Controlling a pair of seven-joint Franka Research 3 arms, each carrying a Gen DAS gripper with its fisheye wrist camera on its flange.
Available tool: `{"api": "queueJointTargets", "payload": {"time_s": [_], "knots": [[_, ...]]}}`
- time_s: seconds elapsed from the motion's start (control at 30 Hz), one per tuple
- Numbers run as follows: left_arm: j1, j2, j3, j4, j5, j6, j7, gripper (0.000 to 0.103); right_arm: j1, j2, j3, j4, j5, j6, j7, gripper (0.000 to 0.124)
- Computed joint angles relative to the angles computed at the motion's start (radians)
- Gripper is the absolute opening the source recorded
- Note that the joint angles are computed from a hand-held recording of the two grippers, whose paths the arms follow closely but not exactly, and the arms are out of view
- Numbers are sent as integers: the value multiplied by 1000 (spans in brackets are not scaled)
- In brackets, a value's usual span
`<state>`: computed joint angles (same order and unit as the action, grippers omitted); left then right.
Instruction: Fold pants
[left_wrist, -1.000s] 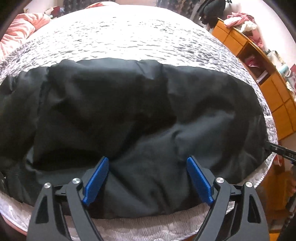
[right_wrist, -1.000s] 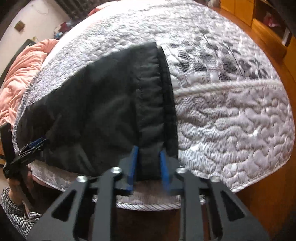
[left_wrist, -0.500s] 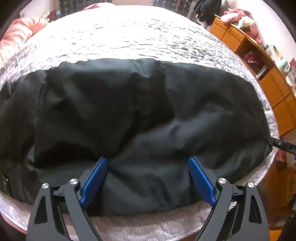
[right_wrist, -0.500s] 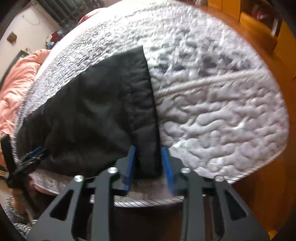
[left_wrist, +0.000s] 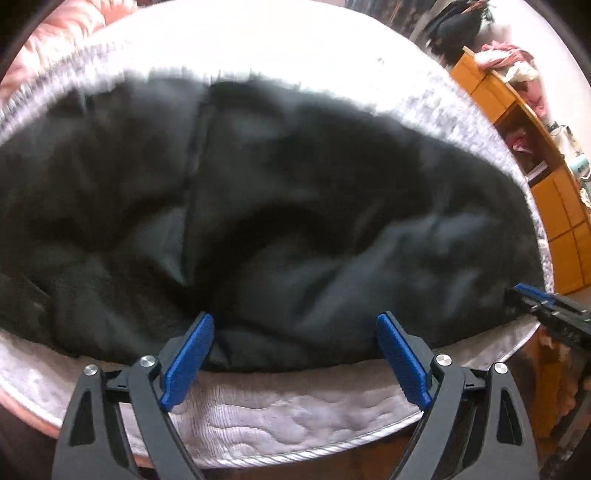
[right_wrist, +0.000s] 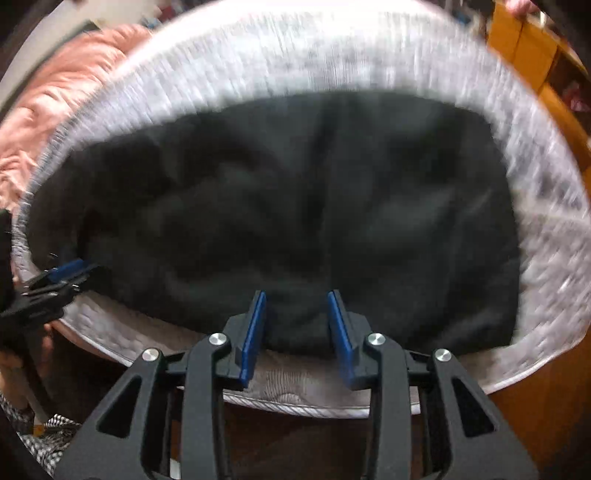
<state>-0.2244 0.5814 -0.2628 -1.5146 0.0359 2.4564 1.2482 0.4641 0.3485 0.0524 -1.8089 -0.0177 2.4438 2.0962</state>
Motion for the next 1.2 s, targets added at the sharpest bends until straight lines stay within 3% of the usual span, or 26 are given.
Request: {"api": "queueJointTargets", "payload": {"time_s": [0.17, 0.27, 0.37, 0.43, 0.5, 0.57, 0.73, 0.93, 1.1, 1.2], "knots": [[27, -69, -13, -84, -9, 51, 54, 89, 25, -15, -15, -3, -46, 10, 68, 37], [116, -141, -67, -162, -144, 71, 149, 89, 33, -14, 1, 28, -55, 37, 61, 38], [136, -225, -25, -254, -182, 109, 105, 89, 35, 34, 36, 99, -8, 59, -1, 40], [190, -283, -26, -327, -282, 135, 129, 89, 43, 78, 50, 155, 22, 68, -42, 40], [210, -317, 11, -376, -314, 148, 87, 87, 66, 142, 51, 241, 37, 45, -62, 40], [242, -328, 29, -398, -372, 140, 73, 81, 72, 199, 59, 316, 71, 20, -90, 40], [317, -282, 24, -372, -569, 94, 145, 80, 127, 306, 19, 459, 64, -75, -62, 41], [366, -223, -1, -329, -695, 83, 216, 76, 152, 331, -1, 498, 34, -114, -42, 41], [391, -192, -24, -324, -816, 104, 246, 65, 162, 378, -3, 572, 27, -148, -40, 46], [385, -189, -7, -328, -810, 109, 210, 45, 175, 431, -6, 651, 22, -178, -36, 49]]}}
